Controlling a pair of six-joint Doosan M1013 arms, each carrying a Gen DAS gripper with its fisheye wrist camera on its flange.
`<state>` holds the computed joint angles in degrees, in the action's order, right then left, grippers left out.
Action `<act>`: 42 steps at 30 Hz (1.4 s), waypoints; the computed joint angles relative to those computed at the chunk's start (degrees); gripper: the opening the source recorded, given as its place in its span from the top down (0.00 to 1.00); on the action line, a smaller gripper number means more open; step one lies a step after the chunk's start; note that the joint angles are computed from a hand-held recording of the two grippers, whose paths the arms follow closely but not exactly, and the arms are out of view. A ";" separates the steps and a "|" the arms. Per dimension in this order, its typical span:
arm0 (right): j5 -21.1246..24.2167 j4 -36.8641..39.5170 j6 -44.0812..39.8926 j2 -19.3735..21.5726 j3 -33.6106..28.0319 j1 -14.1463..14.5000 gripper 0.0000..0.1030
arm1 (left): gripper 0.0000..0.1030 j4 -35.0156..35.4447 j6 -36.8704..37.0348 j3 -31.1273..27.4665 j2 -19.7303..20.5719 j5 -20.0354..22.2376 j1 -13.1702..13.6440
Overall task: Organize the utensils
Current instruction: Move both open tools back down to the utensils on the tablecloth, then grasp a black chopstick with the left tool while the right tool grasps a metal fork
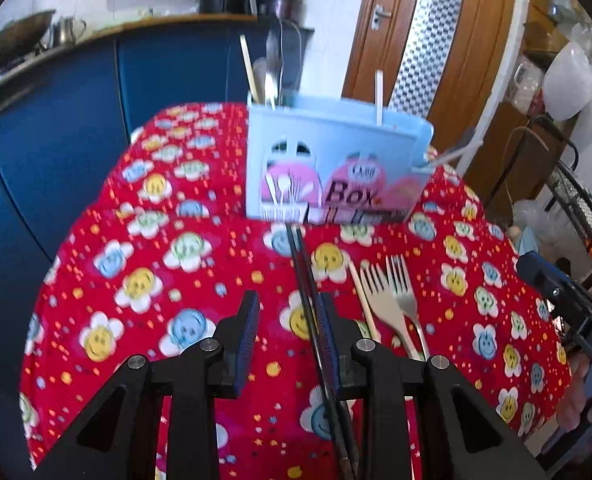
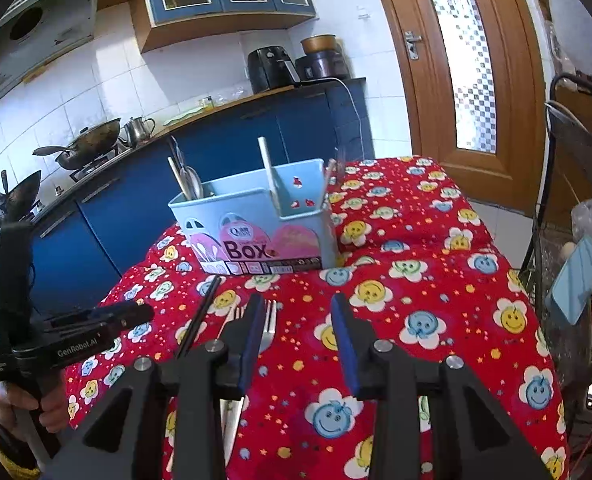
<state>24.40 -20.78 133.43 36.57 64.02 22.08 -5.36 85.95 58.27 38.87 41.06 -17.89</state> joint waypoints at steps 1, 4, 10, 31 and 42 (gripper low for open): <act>-0.07 0.10 0.04 -0.06 0.19 -0.05 0.64 | 0.71 -0.19 0.04 -0.28 0.23 0.72 0.00; -0.44 0.86 -0.10 -0.25 0.87 -0.25 0.63 | 0.71 0.18 -0.25 -0.95 0.84 2.48 -0.13; -0.72 2.84 -0.80 -0.19 1.36 -0.67 0.63 | 0.71 0.19 0.13 -2.58 1.95 5.68 -0.33; -1.68 6.35 -2.26 -0.05 2.19 -1.44 0.61 | 0.69 4.90 0.07 -10.47 6.59 14.38 -1.09; -0.42 8.27 -4.54 0.39 1.34 -1.30 0.61 | 0.77 3.27 3.30 -24.26 13.44 26.74 -0.46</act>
<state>23.98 -12.52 128.88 36.95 65.36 20.78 -2.10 89.25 34.01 52.32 67.81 -18.35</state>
